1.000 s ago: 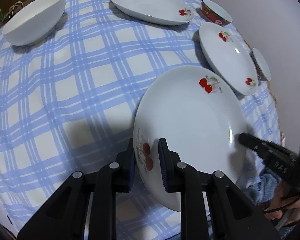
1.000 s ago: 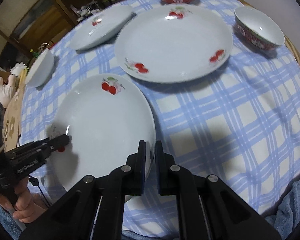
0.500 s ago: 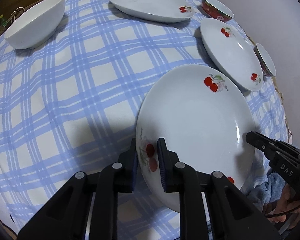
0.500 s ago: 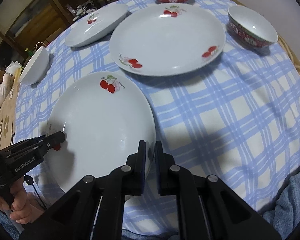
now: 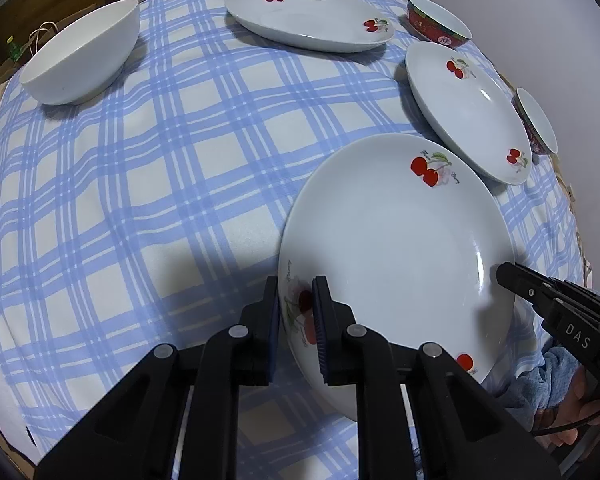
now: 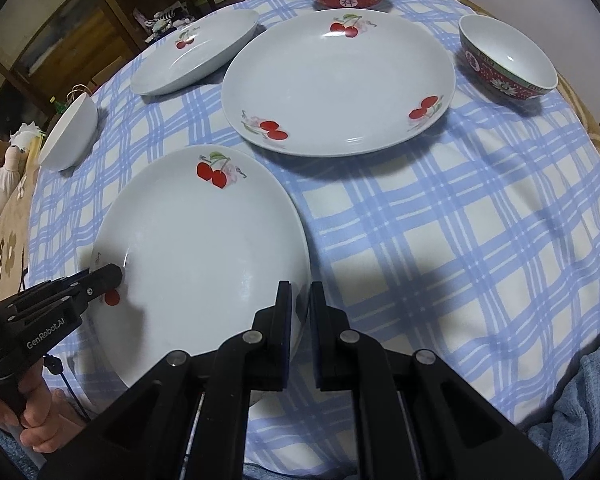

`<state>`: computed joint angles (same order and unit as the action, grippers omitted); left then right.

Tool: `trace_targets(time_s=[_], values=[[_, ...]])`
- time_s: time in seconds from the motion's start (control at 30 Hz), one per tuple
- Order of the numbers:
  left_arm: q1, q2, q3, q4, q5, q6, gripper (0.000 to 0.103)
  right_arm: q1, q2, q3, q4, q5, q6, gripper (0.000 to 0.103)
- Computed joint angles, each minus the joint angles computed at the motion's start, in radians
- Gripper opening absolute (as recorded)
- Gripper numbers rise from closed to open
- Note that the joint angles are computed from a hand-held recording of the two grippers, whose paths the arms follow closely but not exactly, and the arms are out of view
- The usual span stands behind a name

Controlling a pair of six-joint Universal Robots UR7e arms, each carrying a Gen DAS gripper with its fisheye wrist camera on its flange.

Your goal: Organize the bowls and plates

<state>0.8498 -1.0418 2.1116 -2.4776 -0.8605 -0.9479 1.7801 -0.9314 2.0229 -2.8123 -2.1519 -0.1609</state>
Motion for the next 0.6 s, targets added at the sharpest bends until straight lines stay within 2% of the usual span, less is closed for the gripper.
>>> trace_targets(time_s=[0.27,0.47,0.6], values=[[-0.010,-0.020,0.015,0.015,0.018,-0.016,0.017,0.003,0.001,-0.001,-0.002,-0.010,-0.008,0.009],[-0.059,-0.029,0.001,0.154,0.121,-0.068,0.019,0.010,-0.029,0.013,-0.039,0.008,-0.025,0.009],[-0.075,-0.051,-0.005,0.205,0.148,-0.098,0.019,0.018,-0.041,0.012,-0.074,0.025,-0.059,0.009]])
